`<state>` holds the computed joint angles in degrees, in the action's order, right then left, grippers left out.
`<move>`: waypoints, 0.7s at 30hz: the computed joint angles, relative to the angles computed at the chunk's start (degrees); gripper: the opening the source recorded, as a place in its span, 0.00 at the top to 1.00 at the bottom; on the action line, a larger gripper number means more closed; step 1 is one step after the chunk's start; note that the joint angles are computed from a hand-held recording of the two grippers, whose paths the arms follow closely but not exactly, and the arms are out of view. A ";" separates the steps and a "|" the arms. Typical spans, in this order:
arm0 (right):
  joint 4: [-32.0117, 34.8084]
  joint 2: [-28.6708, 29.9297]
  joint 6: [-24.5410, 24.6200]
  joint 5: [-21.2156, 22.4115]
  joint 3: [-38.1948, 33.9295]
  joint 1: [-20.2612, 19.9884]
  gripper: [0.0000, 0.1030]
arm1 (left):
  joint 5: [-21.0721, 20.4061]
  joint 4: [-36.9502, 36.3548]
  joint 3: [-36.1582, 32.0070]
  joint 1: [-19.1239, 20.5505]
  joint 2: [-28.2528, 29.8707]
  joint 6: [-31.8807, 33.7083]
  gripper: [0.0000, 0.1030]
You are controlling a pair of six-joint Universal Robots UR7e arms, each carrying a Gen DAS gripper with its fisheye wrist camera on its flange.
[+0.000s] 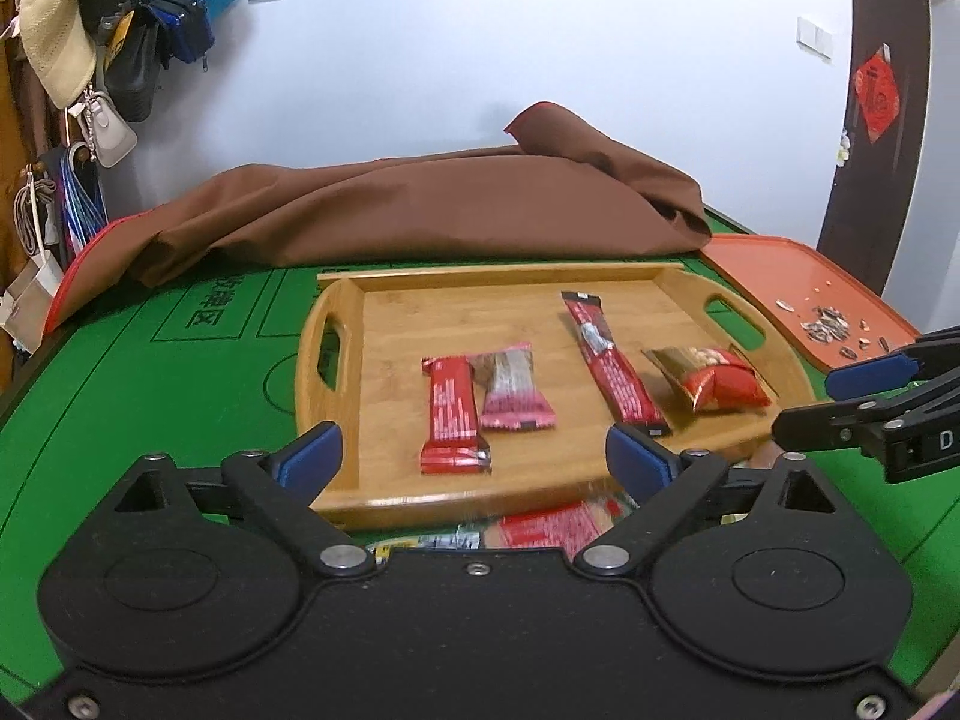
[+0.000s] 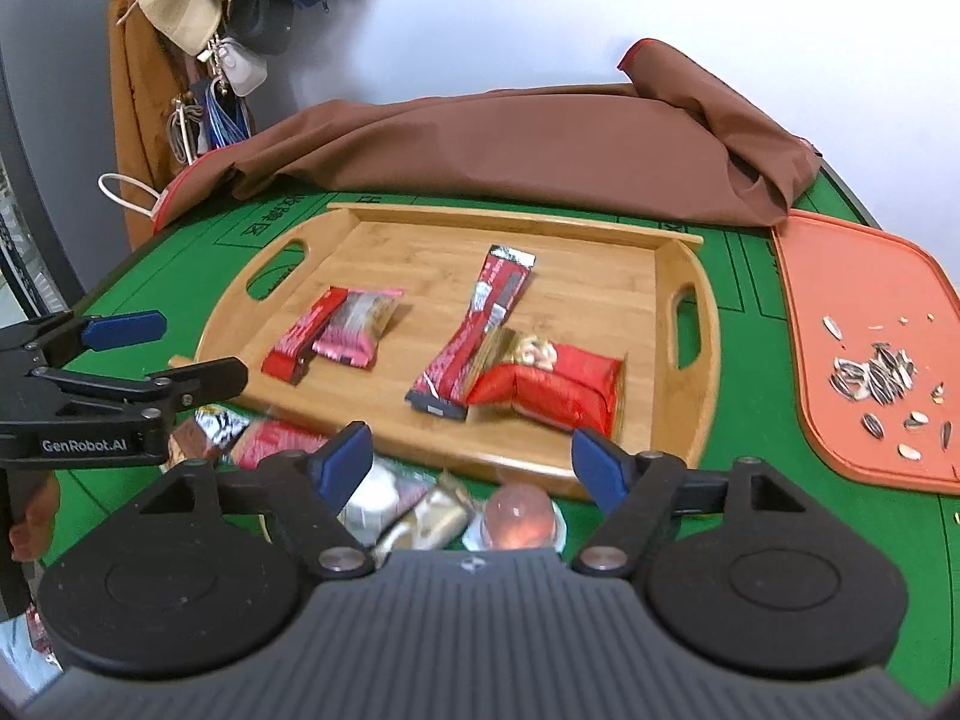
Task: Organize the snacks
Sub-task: 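Move the left tool to the peanut packet while the right tool approaches the jelly cup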
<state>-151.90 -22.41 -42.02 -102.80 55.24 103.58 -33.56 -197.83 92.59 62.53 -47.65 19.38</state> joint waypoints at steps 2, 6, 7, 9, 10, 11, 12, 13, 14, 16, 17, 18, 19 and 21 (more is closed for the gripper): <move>-1.38 -1.17 -0.70 0.68 2.35 -0.30 0.17 | 0.23 -0.61 1.16 -0.11 -0.45 -0.35 0.07; -3.40 -2.94 -1.72 2.06 6.02 -0.73 0.14 | 0.88 -1.30 2.95 -0.27 -1.18 -1.54 0.06; -3.90 -3.25 -1.93 2.29 6.77 -0.84 0.14 | 1.03 -1.42 3.36 -0.29 -1.31 -1.73 0.06; -4.46 -3.65 -1.88 2.27 7.87 -0.95 0.14 | 1.38 -1.44 3.93 -0.31 -1.44 -2.03 0.06; -4.46 -3.81 -1.71 2.28 8.28 -1.02 0.14 | 1.54 -1.37 4.15 -0.27 -1.48 -2.21 0.05; -4.38 -4.00 -1.65 2.35 8.70 -1.13 0.14 | 1.63 -1.30 4.46 -0.27 -1.56 -2.45 0.05; -4.46 -4.19 -1.69 2.37 9.21 -1.22 0.14 | 1.65 -1.23 4.93 -0.23 -1.77 -2.81 0.05; -4.71 -4.31 -1.80 2.25 9.65 -1.28 0.14 | 1.71 -1.03 5.38 -0.20 -1.95 -3.31 0.05; -5.16 -4.39 -2.03 1.99 10.09 -1.33 0.14 | 1.81 -0.85 5.68 -0.19 -2.05 -3.67 0.05; -6.63 -4.40 -2.71 1.29 10.89 -1.39 0.14 | 2.33 -0.78 6.18 -0.15 -2.12 -4.01 0.05; -7.39 -4.33 -2.99 0.85 11.15 -1.40 0.14 | 2.69 -0.80 6.31 -0.13 -2.05 -4.11 0.05; -7.98 -4.16 -3.11 0.39 11.17 -1.43 0.14 | 3.01 -0.86 6.47 -0.10 -2.02 -4.16 0.05; -8.51 -3.92 -3.08 -0.15 11.07 -1.49 0.14 | 3.24 -0.76 6.77 -0.05 -2.09 -4.37 0.05; -9.20 -3.33 -2.77 -1.19 10.54 -1.64 0.14 | 3.54 -0.55 7.30 0.05 -2.29 -5.04 0.05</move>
